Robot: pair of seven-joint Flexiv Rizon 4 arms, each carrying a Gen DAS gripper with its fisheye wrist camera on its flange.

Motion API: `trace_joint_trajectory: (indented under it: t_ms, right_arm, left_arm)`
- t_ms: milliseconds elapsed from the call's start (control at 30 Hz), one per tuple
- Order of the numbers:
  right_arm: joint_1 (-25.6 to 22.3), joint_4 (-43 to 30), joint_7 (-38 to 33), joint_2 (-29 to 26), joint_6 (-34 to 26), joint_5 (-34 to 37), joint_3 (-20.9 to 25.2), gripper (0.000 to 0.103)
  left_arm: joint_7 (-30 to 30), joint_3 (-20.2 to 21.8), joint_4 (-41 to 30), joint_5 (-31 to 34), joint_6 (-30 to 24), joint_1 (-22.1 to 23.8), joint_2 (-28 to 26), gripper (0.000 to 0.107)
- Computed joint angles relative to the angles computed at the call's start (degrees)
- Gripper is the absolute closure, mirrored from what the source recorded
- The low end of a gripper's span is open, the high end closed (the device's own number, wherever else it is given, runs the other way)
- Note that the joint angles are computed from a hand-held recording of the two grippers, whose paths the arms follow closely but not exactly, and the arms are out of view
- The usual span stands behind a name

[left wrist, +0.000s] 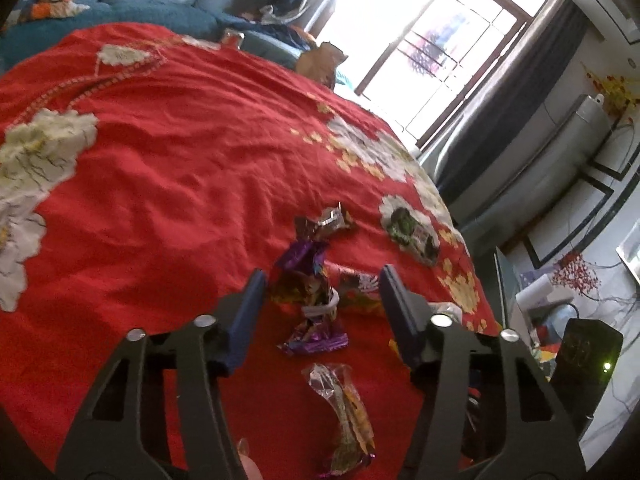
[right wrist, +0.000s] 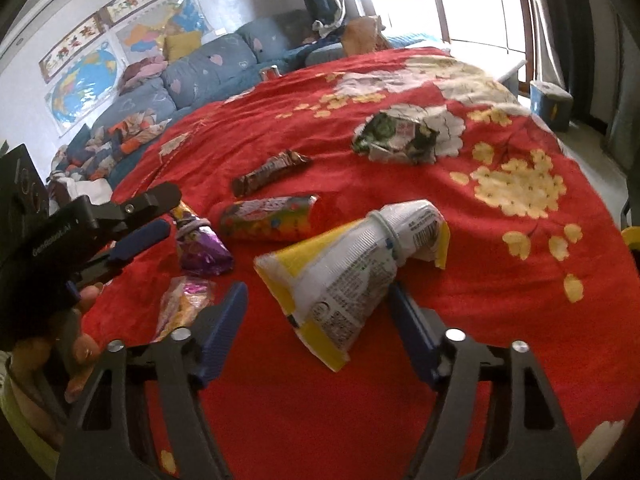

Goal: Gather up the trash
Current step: 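Grasp the purple candy wrapper with the left gripper while the right gripper grasps the yellow-white snack bag, then carry the purple wrapper and yellow-white snack bag over the trash bin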

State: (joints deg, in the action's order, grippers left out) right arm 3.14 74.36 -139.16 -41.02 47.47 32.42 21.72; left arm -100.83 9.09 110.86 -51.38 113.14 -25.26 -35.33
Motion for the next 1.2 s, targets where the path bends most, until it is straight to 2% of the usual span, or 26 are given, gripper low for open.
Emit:
trace_joint_trajectory:
  t_ms: [67,233,367,633,833,1200]
  right_arm:
    - [-0.25,-0.79,0.14,-0.72,-1.84,-0.15,0.07,0.055]
    - [-1.18,-1.37,-0.41,-1.21,-3.26,1.28,0.42,0.066]
    - [-1.68,-1.39,-1.15,-1.08,-4.13,2.38,0.46,0.074]
    - [-2.5,-0.24,-3.97,0.02,-4.34,4.18,0.55,0.079]
    - [-3.36,1.19,-6.8,1.38,-3.17,5.81,0.53,0.079]
    - [-4.85,2.54,-10.09,3.5,-1.34,8.71,0.31,0.079]
  left_arm:
    - [-0.83,-1.2,-0.25,1.08,-0.67,1.37,-0.44,0.064]
    - [-3.33,-1.54,-0.5,3.6,-1.9,2.57,-1.11,0.077]
    - [-4.95,-0.61,-0.31,5.21,-2.3,2.25,-1.27,0.079]
    - [-4.71,3.9,-0.01,3.44,-1.36,-2.01,-1.36,0.083]
    - [0.09,5.0,-0.32,-1.36,1.5,-4.72,-1.07,0.083]
    - [9.47,-1.27,-2.8,-5.67,5.82,-2.75,-0.37,0.084]
